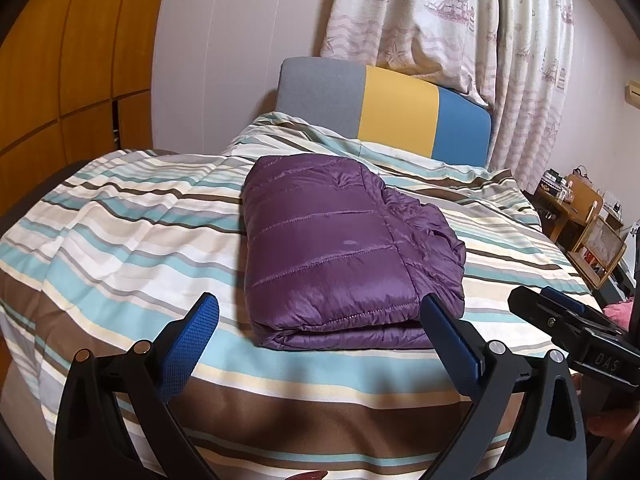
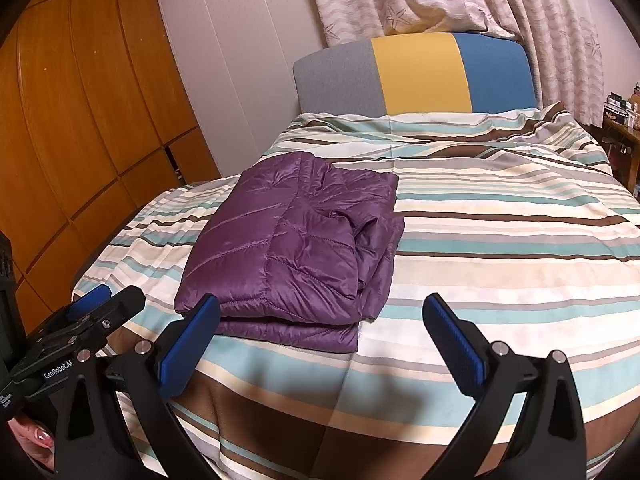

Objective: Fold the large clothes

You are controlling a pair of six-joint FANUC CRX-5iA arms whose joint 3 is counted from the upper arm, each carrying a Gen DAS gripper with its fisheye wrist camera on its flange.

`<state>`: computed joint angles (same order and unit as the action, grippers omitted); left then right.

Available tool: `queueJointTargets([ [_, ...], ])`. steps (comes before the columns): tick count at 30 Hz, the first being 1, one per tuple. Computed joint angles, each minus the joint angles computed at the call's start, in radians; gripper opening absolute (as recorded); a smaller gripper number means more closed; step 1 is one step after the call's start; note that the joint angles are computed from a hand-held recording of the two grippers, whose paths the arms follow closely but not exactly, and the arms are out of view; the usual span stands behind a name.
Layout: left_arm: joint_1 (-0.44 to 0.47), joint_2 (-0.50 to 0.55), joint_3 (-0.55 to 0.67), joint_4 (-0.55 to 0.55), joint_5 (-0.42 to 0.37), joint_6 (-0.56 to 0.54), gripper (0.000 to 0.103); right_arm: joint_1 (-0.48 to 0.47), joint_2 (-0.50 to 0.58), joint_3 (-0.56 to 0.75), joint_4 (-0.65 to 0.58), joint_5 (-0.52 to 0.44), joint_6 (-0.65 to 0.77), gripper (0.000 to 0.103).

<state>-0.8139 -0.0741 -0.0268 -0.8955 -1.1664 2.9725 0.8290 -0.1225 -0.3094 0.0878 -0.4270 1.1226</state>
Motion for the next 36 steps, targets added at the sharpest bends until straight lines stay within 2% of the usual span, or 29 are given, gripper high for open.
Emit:
queueJointTargets([
  [24,0.021,0.001,-0.009,0.033,0.027,-0.022,0.1,-0.007,0.006,0.017,-0.038,-0.024,0.026,0.101],
  [29,0.016,0.022,0.012,0.037,-0.021,-0.02,0.1,-0.006,0.007,0.017,-0.038,-0.026,0.024,0.101],
  [36,0.024,0.026,0.013,0.052,-0.025,-0.025,0.1,-0.009,0.011,0.023,-0.054,-0.031,0.036,0.101],
])
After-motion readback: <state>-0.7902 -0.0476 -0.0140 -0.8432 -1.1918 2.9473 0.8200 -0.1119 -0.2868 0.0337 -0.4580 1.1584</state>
